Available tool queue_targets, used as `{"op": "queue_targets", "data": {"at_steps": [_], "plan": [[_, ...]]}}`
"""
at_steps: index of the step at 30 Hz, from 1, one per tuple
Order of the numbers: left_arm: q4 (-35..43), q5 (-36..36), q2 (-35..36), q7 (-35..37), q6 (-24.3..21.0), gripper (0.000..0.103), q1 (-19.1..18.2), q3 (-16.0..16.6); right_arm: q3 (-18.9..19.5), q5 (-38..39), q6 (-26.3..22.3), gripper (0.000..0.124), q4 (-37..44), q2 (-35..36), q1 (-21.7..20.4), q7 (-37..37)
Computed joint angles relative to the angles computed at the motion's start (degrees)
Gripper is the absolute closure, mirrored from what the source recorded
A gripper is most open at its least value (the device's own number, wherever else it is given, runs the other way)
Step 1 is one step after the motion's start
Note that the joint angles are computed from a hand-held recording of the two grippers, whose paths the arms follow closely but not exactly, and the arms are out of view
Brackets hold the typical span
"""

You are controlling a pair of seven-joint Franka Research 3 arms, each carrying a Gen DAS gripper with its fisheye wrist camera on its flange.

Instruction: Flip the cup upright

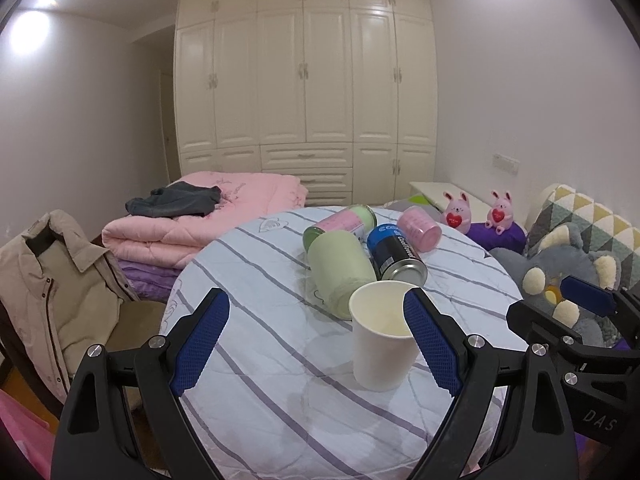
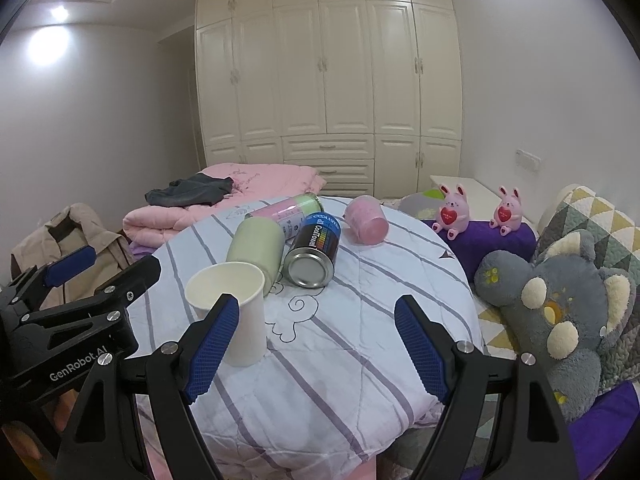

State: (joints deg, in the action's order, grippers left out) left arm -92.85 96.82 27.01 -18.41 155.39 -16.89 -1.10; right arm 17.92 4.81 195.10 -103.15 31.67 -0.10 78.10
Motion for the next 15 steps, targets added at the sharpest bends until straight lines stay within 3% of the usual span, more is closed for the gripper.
{"op": "queue_targets", "data": {"at_steps": [15], "plan": [[0.14,-0.20,0.18,0.55,0.95,0.013,-0.01,0.21,-0.52,1.52,-2.10,0.042,0.44,-0.10,0.55,-0.99]]}}
